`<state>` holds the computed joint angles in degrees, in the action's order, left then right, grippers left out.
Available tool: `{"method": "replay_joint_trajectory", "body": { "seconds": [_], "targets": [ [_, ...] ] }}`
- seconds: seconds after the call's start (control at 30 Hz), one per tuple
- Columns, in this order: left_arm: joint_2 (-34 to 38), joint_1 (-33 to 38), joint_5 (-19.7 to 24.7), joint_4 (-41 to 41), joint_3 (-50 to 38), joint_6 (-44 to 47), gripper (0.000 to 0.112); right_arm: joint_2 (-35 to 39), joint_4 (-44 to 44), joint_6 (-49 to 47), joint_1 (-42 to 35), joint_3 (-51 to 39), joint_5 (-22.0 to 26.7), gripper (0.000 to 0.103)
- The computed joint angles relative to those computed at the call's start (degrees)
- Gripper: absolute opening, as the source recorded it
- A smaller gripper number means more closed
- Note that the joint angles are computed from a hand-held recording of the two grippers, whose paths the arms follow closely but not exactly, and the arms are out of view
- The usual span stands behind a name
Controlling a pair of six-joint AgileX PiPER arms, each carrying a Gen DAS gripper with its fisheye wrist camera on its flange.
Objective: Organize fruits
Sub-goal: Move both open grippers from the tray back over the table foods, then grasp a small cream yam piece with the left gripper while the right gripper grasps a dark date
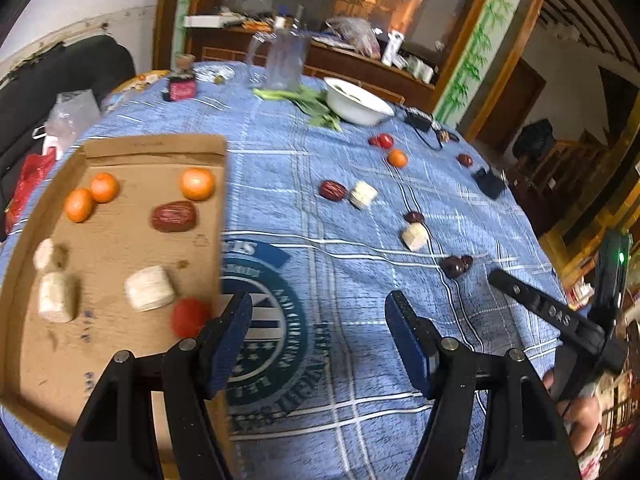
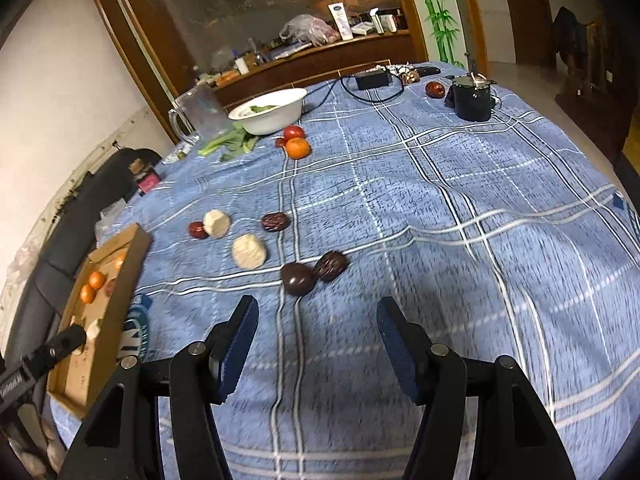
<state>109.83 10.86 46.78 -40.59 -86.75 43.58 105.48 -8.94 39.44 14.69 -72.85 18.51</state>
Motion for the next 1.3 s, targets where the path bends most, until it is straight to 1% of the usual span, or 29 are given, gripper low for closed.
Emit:
{"method": "replay_joint_trajectory", "body": {
  "seconds": [0.1,0.2,0.3,0.4,0.53,0.63,0.7,0.73,0.77,0.8,0.83,0.87,0.9,0.93,1.0,1.07,1.1,1.17,1.2,1.3],
  "targets": [
    [2.0,-2.9,0.7,1.6,-2.7,-1.5,0.068,3.3,-0.4,-1.8,-0.5,-4.3,2.5,0.065],
    [4.6,-5.9,1.9,2.9,-7.0,-3.9,0.068,6.1,4.2,-6.9,-2.0,-7.6,3.7,0.065],
    [9.0,-8.9,2.8,3.7,-13.3,-7.2,0.068,7.4,8.6,-11.7,-3.2,-9.4,4.2,0.065],
    [14.1,-11.1,4.2,4.8,-20.4,-10.4,0.068,7.1,10.3,-13.2,-4.3,-8.4,2.4,0.065],
    [20.6,-14.3,7.1,6.6,-29.6,-11.9,0.065,6.1,17.3,-18.3,-6.2,-5.4,-0.2,0.065],
    [23.7,-16.0,7.5,8.2,-33.4,-12.0,0.063,6.1,20.5,-20.0,-7.0,-4.9,-0.9,0.065],
    [25.8,-16.4,8.5,8.2,-36.3,-11.6,0.060,6.1,22.5,-21.5,-7.3,-4.7,-1.3,0.065],
    [26.6,-16.8,8.5,9.2,-37.1,-12.0,0.052,6.1,22.6,-21.6,-7.3,-4.7,-1.5,0.065],
    [27.5,-17.2,8.9,10.6,-38.3,-12.8,0.038,6.2,22.5,-21.5,-7.1,-4.7,-1.6,0.065],
    [28.3,-17.2,9.5,10.1,-39.0,-12.3,0.035,6.3,22.3,-21.4,-7.0,-5.0,-1.5,0.065],
    [27.7,-17.1,8.3,9.2,-37.5,-11.1,0.033,6.3,21.7,-21.0,-6.7,-5.1,-1.5,0.065],
    [27.8,-16.9,8.7,8.6,-37.6,-10.6,0.030,6.3,20.9,-20.4,-6.5,-5.1,-1.5,0.065],
    [27.6,-16.9,8.4,8.6,-37.2,-10.6,0.030,6.3,20.2,-20.0,-6.3,-5.3,-1.5,0.065],
    [26.9,-16.8,7.1,8.5,-35.7,-10.4,0.030,6.4,19.7,-19.7,-6.1,-5.6,-1.3,0.065],
    [26.7,-16.2,6.8,7.7,-35.0,-10.6,0.030,6.9,18.8,-19.6,-5.8,-7.2,0.2,0.066],
    [26.0,-15.4,6.2,7.7,-34.0,-11.4,0.030,8.1,19.1,-20.9,-5.8,-10.2,3.1,0.066],
    [25.2,-15.0,4.9,8.1,-32.4,-11.5,0.030,9.1,19.4,-21.9,-5.7,-12.7,5.4,0.066],
    [24.9,-14.0,5.3,7.1,-31.9,-11.4,0.030,12.6,20.2,-24.0,-5.7,-19.7,11.2,0.066],
    [25.2,-13.5,5.8,6.4,-32.3,-11.5,0.032,14.2,20.3,-24.5,-5.6,-22.5,12.9,0.066],
    [24.9,-13.2,5.2,6.3,-31.7,-11.1,0.035,21.3,16.1,-22.7,-4.4,-34.8,19.3,0.065]
  ]
}}
